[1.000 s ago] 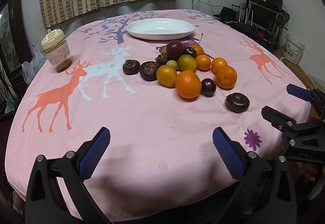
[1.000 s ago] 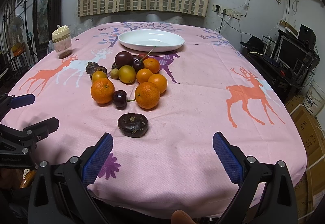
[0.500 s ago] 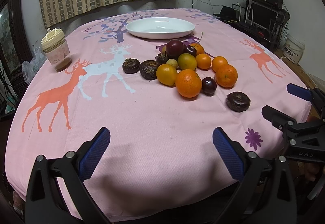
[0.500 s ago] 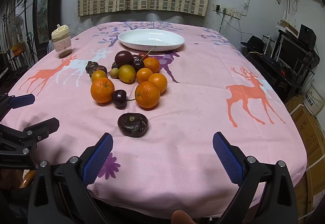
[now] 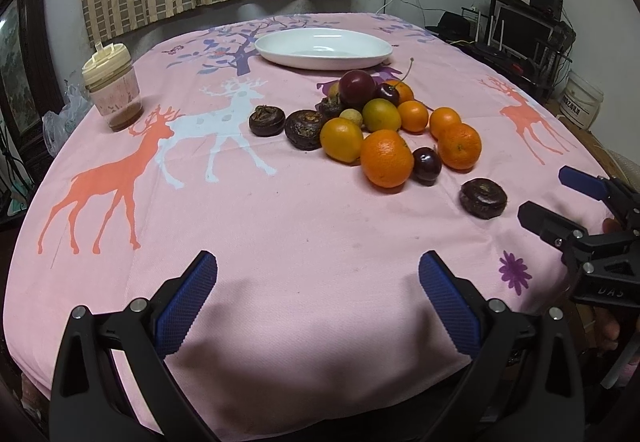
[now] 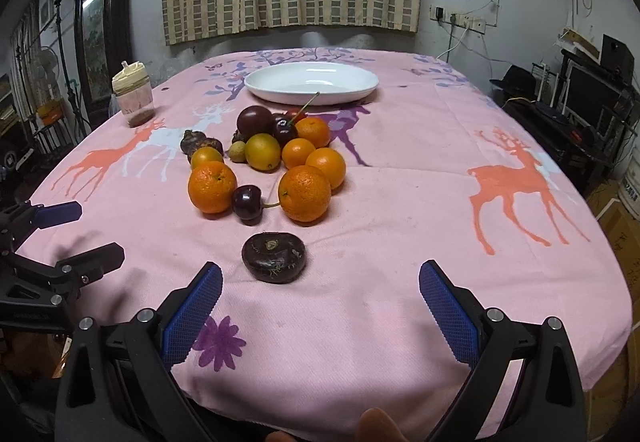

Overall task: Organize fruits
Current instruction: 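Grasp the dark mangosteen with the right tool while the left tool grasps a tangerine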

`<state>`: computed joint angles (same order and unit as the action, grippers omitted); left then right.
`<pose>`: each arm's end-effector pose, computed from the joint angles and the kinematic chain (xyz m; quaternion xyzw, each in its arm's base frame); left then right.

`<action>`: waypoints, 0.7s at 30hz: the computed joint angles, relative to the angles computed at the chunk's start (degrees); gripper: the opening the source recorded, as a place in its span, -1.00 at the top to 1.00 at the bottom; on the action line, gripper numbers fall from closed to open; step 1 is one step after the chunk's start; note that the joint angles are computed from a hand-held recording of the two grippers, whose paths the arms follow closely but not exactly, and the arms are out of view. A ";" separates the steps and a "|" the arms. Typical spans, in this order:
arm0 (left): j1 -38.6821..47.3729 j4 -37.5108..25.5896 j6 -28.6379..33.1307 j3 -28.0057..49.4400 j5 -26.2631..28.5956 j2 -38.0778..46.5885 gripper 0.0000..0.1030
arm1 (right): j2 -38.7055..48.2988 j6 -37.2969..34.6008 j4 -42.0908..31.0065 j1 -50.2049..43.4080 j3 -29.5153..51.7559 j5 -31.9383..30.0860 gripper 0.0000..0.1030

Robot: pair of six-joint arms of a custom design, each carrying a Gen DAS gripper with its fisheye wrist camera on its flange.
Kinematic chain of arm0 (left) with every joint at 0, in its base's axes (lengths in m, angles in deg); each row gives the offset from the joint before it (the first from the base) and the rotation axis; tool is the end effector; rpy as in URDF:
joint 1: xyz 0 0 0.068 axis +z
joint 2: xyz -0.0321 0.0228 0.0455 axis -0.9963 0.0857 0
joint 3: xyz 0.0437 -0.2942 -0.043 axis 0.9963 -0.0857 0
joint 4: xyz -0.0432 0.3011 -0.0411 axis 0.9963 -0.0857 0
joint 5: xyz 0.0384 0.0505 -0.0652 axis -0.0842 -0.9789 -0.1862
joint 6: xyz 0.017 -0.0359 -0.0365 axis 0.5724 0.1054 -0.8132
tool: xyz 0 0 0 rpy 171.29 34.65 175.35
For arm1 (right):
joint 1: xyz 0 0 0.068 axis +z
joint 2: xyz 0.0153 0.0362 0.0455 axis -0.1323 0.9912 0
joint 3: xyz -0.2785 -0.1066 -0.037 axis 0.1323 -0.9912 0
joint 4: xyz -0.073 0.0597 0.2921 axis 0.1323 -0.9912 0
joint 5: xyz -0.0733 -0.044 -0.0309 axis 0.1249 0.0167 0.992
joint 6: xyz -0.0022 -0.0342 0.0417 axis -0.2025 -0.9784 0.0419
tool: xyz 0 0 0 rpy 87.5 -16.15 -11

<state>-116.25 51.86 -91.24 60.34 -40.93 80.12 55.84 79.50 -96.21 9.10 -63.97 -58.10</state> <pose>0.2309 -0.1346 0.1720 0.1692 0.9141 -0.0687 0.3620 0.1853 0.0476 0.1690 0.0095 0.9135 0.0030 0.4068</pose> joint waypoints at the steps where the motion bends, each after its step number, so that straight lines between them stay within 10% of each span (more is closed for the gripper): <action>1: 0.58 0.44 0.33 0.05 0.48 0.48 -0.92 | 0.78 -0.17 1.33 -0.51 -0.32 -1.50 -0.92; 8: 4.58 3.30 3.38 0.23 5.60 3.18 -0.92 | 3.97 -1.80 7.12 1.05 -1.19 -2.80 -0.90; 21: 7.30 4.87 5.88 4.79 12.83 10.20 -0.92 | 12.48 -2.77 12.53 -0.81 0.32 -5.96 -0.06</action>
<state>-108.95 56.73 -85.36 65.14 -28.10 90.32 68.33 76.73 -83.68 8.29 -63.65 -64.06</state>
